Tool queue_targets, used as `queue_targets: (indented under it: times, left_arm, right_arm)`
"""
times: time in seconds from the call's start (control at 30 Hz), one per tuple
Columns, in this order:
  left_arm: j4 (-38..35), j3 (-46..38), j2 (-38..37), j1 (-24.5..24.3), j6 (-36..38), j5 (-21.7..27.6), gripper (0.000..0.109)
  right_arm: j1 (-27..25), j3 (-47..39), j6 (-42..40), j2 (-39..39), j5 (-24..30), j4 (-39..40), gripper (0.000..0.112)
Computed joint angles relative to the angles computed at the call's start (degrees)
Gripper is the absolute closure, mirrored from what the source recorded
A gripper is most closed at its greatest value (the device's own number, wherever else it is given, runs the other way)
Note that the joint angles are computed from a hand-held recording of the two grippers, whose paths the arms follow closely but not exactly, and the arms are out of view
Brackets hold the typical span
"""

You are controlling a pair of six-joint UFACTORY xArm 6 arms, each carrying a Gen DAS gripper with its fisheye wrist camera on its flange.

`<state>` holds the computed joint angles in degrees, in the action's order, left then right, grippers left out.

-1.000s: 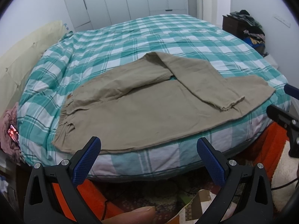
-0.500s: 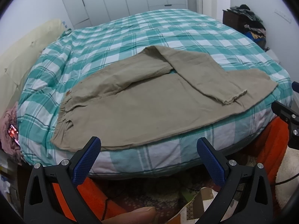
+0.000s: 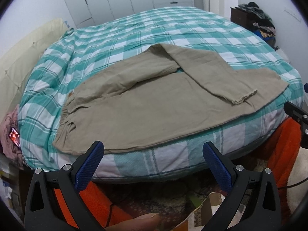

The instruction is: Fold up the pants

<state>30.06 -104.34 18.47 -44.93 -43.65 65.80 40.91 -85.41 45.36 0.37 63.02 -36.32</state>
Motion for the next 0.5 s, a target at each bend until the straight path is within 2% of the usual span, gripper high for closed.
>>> queue_targets:
  times: [0.07,0.17,0.2,0.27,0.3,0.37,0.4,0.5]
  left_arm:
    - [-0.5,-0.3,0.2,0.4,-0.4,0.6,0.006]
    - [-1.3,0.0,0.1,1.1,-1.3,1.0,0.006]
    - [-1.3,0.2,0.0,1.3,-1.5,1.1,0.006]
    - [-1.1,0.6,-0.2,1.3,-2.2,1.2,0.006]
    - [-1.1,0.8,-0.2,1.3,-2.3,1.3,0.006]
    - [-0.9,1.1,-0.4,1.3,-2.6,1.6,0.006]
    - [-0.8,1.1,-0.4,1.3,-2.7,1.8,0.006]
    - [-1.2,1.3,-0.3,1.7,-2.8,2.3,0.006]
  right_arm:
    - [-0.8,1.6,-1.0,-0.8,-3.7,1.4,0.01]
    - [-5.0,8.3,-7.1,-3.4,-19.6,3.9,0.01]
    - [-6.5,8.9,-8.3,-2.7,-22.4,2.6,0.01]
    - [-8.4,7.2,-13.0,0.7,-23.1,3.6,0.011]
    - [-9.5,6.5,-18.6,2.8,-24.8,7.7,0.013]
    - [-10.6,4.1,-28.2,6.9,-25.5,15.8,0.033]
    - [-11.0,1.9,-33.2,9.6,-24.4,20.7,0.037]
    - [-11.7,-2.0,-39.8,14.7,-23.4,27.9,0.042]
